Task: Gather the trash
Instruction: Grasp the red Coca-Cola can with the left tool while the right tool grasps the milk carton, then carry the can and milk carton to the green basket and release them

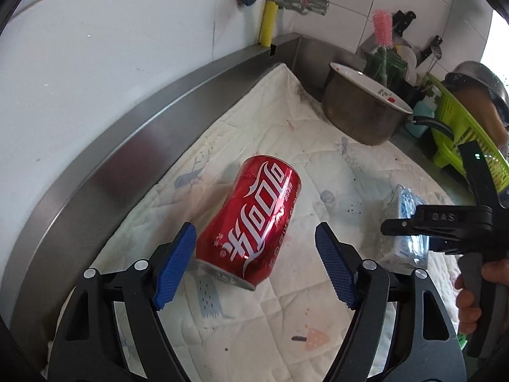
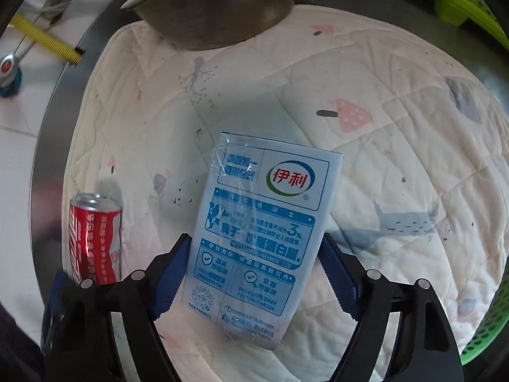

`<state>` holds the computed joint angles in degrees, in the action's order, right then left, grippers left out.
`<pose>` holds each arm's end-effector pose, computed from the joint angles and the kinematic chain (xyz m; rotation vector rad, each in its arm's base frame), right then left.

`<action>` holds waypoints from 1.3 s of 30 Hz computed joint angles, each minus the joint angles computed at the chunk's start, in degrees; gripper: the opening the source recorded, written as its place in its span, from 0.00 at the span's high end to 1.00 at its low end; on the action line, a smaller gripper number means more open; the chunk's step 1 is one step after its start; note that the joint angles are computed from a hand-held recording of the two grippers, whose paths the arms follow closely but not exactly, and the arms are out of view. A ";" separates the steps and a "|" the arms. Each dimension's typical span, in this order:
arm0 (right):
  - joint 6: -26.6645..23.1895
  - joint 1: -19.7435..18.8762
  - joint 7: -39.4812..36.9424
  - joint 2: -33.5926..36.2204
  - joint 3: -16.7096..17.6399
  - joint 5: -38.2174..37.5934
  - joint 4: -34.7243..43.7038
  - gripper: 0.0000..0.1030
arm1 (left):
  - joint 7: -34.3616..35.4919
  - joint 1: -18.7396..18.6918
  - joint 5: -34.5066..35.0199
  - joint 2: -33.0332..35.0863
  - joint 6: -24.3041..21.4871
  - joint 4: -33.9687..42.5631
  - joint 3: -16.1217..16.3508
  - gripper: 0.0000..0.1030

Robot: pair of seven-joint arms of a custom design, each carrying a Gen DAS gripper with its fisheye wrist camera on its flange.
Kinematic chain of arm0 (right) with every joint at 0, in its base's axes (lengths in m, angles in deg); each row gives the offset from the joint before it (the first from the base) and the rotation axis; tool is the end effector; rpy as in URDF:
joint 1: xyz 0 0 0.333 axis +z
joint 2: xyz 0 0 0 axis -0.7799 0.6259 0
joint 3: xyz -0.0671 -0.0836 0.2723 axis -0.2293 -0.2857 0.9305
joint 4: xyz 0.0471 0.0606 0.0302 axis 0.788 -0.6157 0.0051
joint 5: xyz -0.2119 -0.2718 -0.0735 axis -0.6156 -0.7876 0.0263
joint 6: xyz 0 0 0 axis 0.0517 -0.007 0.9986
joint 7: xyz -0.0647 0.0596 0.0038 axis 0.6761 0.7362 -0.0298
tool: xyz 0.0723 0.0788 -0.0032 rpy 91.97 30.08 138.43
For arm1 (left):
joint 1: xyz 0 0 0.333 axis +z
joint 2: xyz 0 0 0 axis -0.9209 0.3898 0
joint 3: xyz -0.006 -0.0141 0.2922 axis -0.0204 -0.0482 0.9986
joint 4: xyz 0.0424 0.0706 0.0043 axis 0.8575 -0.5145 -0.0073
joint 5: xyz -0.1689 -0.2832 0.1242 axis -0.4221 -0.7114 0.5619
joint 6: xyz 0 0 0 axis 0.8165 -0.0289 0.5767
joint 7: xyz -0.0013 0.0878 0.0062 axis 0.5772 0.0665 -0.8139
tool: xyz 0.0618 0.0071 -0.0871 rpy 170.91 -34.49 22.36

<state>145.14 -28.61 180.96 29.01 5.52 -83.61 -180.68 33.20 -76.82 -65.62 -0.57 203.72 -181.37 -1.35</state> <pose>0.5035 0.2764 0.4342 -1.3582 2.4492 0.0749 0.5017 -0.1561 0.4665 -1.6706 2.1670 -0.8763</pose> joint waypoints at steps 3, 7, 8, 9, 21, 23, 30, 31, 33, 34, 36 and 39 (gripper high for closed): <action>0.71 -0.30 -3.76 -0.94 0.31 0.95 -1.26 0.26 | -1.11 0.44 2.59 2.68 -1.54 2.63 -0.21 0.27; 1.36 -0.39 -9.11 -2.44 0.66 1.62 -2.76 0.27 | -1.08 1.24 4.14 6.30 -3.67 6.03 -0.74 0.30; 1.48 -0.29 -10.35 -3.48 0.78 1.57 -3.90 0.27 | -2.70 1.27 6.66 7.22 -4.05 6.77 -0.69 0.30; 1.57 -0.28 -11.56 -4.12 0.79 1.45 -4.59 0.27 | -3.47 1.37 8.11 7.82 -4.16 7.18 -0.73 0.31; 1.82 0.84 -17.44 -11.60 1.89 -5.87 -11.85 0.28 | -6.55 1.35 14.04 11.19 -3.40 9.42 -1.68 0.36; 1.75 1.08 -17.78 -12.47 2.42 -7.22 -12.48 0.28 | -6.79 1.38 13.90 10.18 -1.84 7.89 -1.98 0.37; 2.29 1.80 -17.93 -18.07 3.86 -10.26 -17.91 0.29 | -4.24 0.40 5.41 2.80 0.59 0.35 -2.93 0.41; 2.08 1.92 -18.02 -20.09 4.21 -11.01 -19.66 0.29 | -3.47 -0.10 3.55 1.36 0.95 -1.01 -2.80 0.41; 2.22 2.02 -17.79 -22.80 4.89 -11.98 -22.06 0.29 | -2.82 -1.45 1.14 -2.03 1.37 -4.01 -2.39 0.41; 1.99 2.22 -17.91 -24.88 5.24 -12.31 -23.80 0.29 | -2.92 -2.20 0.71 -3.74 1.96 -5.66 -2.26 0.41; 1.95 2.38 -17.64 -27.81 5.98 -12.81 -26.32 0.29 | -4.47 -3.43 1.38 -7.47 3.29 -9.33 -2.28 0.41; 1.50 3.00 -17.72 -32.61 7.03 -12.94 -30.02 0.30 | -6.36 -6.05 0.28 -11.95 3.70 -13.51 -1.13 0.41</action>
